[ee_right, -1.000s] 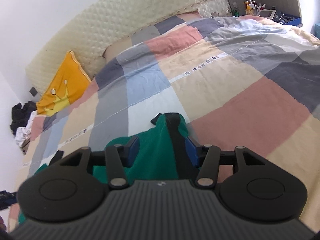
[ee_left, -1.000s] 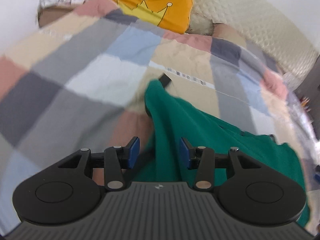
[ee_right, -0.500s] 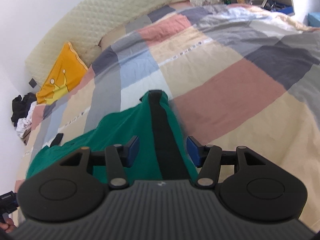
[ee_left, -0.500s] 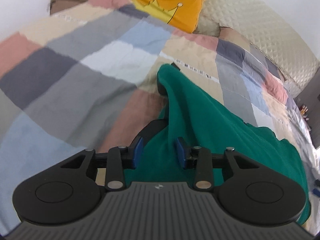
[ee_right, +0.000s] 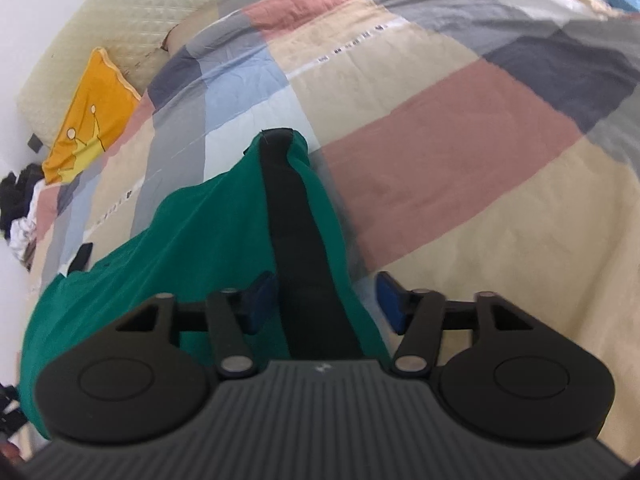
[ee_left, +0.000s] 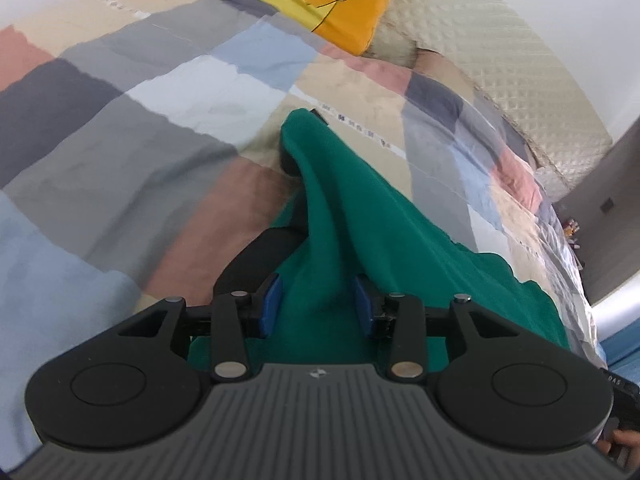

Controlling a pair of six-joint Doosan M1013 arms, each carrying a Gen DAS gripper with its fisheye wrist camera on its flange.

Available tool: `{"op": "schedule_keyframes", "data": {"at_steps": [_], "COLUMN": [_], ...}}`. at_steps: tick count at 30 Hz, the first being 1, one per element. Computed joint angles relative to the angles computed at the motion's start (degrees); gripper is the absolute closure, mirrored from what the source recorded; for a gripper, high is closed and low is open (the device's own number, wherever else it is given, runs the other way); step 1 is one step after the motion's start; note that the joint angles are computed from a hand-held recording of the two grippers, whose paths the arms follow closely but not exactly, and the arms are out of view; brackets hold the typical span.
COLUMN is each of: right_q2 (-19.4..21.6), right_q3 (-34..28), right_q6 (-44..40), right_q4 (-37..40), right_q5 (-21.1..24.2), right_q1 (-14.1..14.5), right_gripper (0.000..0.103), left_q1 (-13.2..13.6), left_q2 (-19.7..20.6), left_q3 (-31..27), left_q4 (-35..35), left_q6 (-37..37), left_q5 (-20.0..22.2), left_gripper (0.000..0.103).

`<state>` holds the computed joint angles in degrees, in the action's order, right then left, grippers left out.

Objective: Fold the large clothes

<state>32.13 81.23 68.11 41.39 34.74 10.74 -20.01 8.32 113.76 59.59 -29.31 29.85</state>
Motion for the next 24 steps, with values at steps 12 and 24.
{"op": "schedule_keyframes", "data": {"at_steps": [12, 24], "right_q2": [0.24, -2.98], "right_q3": [0.54, 5.01], "right_q6": [-4.79, -21.38], "right_q4": [5.71, 22.69], "right_q5": [2.14, -4.05], "right_q1": [0.27, -0.69], "right_gripper": [0.053, 0.087], "left_q1": [-1.13, -3.01], "left_q2": [1.96, -2.29], "left_q3": [-2.03, 1.32], "left_q4": [-4.24, 4.71], "left_q6": [2.83, -11.4], "left_q5": [7.88, 13.28], "left_gripper": [0.094, 0.098]}}
